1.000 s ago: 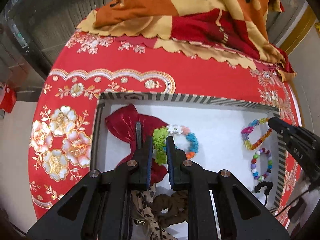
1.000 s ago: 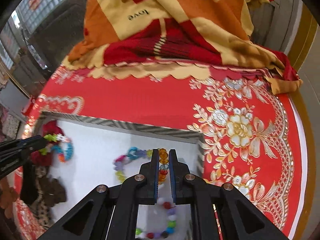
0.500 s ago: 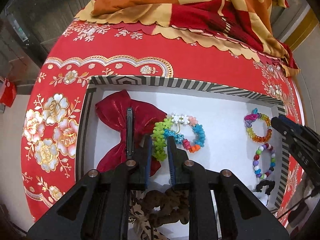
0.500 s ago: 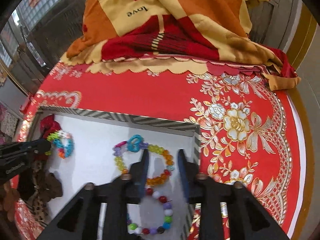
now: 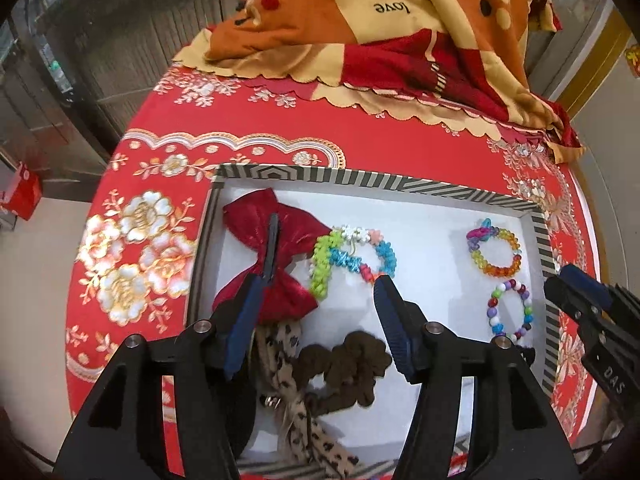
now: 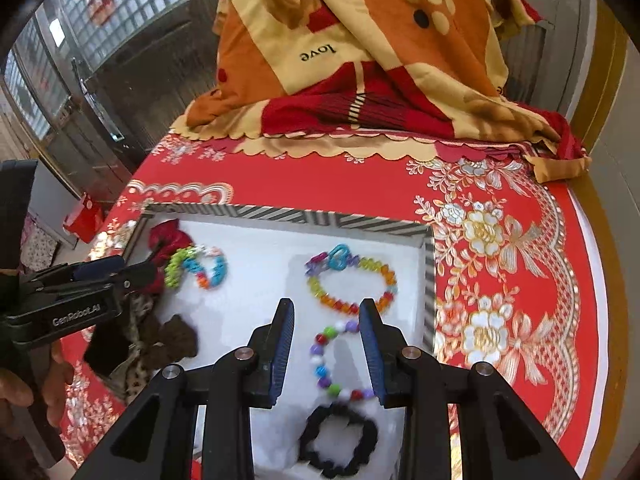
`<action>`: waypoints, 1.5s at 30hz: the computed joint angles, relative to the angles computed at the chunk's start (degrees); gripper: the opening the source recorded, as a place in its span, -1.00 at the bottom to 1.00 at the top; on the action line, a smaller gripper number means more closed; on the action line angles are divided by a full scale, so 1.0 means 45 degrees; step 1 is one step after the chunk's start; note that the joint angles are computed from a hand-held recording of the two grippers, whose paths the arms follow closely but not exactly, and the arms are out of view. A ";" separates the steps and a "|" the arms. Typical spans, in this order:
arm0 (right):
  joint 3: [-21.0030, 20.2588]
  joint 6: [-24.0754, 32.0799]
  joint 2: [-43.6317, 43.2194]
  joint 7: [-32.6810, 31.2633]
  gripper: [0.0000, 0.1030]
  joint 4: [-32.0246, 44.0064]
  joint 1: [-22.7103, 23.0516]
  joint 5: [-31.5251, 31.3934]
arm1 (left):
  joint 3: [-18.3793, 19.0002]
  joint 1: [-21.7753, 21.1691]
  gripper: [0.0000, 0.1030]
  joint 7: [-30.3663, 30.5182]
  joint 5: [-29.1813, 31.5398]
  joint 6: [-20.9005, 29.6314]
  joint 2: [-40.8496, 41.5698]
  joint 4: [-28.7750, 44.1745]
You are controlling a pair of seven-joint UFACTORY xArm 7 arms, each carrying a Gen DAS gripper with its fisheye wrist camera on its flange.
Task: Organize jewelry
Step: 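Move both tools back over the purple and grey bracelets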
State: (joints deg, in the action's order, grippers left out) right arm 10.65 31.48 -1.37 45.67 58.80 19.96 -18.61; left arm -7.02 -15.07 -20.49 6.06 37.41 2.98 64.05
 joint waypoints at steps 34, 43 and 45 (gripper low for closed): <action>0.1957 0.1714 -0.5892 0.2052 -0.24 -0.5064 0.1226 0.1779 | -0.0505 -0.0307 0.13 0.0051 -0.1082 0.0865 -0.7224 -0.6171; 0.2191 0.1183 -0.5835 0.1901 -0.24 -0.6102 0.1665 0.2760 | -0.0555 -0.0725 0.13 0.0254 -0.1984 0.1102 -0.7418 -0.7148; 0.2265 0.0889 -0.5426 0.1917 -0.24 -0.6028 0.1608 0.2606 | -0.0538 -0.0862 0.13 0.0343 -0.2201 0.1096 -0.7232 -0.7155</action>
State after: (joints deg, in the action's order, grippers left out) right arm 20.84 35.48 -25.79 54.29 31.67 27.20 -6.88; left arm -9.44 -18.95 -18.95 -3.84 42.34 -29.56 31.86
